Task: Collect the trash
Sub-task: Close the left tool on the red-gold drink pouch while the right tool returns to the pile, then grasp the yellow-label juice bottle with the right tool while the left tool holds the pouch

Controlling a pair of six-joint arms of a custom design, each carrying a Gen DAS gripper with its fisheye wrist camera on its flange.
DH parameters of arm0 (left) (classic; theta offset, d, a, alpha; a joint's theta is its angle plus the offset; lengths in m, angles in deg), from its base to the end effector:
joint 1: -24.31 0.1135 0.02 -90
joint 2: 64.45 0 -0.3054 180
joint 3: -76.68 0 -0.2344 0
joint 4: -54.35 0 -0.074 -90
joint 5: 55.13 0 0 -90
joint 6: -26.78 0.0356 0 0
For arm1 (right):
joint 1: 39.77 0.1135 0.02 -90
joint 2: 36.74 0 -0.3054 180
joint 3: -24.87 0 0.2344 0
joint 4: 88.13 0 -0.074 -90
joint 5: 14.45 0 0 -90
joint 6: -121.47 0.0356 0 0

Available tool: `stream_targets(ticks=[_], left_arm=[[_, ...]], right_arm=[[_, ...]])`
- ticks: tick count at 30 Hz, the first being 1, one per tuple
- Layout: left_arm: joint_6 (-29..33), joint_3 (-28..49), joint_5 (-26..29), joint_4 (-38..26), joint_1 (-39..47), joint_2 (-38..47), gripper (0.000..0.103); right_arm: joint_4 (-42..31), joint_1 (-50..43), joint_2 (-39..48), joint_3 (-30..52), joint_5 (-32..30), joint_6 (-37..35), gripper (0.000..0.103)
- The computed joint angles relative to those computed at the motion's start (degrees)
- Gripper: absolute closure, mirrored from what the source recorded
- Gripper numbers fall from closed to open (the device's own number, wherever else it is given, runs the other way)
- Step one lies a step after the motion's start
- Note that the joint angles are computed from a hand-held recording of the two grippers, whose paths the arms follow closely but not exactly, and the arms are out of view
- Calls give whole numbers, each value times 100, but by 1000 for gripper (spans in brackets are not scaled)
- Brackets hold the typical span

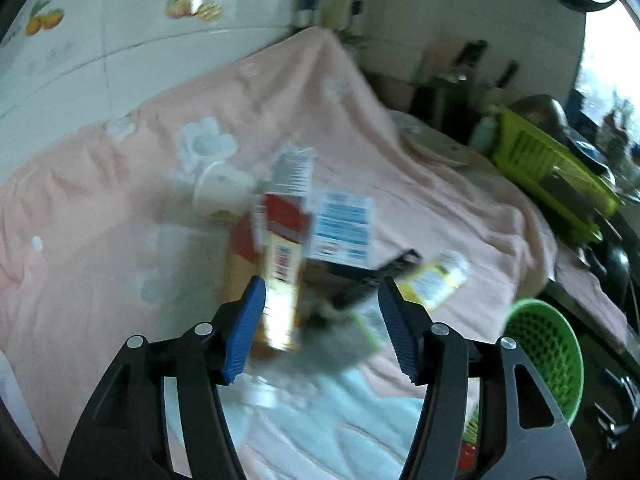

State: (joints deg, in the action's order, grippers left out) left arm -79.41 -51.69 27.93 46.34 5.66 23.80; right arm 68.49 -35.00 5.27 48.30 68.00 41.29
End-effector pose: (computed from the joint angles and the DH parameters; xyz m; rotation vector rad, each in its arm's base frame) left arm 0.2635 -0.0844 0.2021 -0.0091 2.3480 -0.1579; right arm 0.0958 0.0127 0.1701 0.0339 2.3115 0.2820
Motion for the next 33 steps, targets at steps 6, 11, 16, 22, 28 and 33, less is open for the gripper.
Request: stream_targets(ticks=[6, 11, 16, 22, 28, 33], left_arm=[[331, 433, 568, -162, 589, 638, 36], [472, 729, 703, -228, 723, 1139, 36], [655, 966, 769, -326, 830, 1387, 36], [893, 1195, 913, -488, 981, 1606, 35], [1140, 1433, 944, -591, 1057, 1904, 35], [1244, 1462, 1108, -427, 1177, 2081, 36]], right_arm=[[689, 1028, 818, 100, 576, 625, 17], [1088, 1609, 1465, 299, 921, 861, 17], [1349, 1900, 2000, 513, 1085, 957, 17], [1524, 2170, 2548, 810, 1189, 1016, 17], [1517, 2374, 3066, 1205, 1163, 1111, 17], [1410, 2526, 3604, 1664, 1152, 1191, 17]])
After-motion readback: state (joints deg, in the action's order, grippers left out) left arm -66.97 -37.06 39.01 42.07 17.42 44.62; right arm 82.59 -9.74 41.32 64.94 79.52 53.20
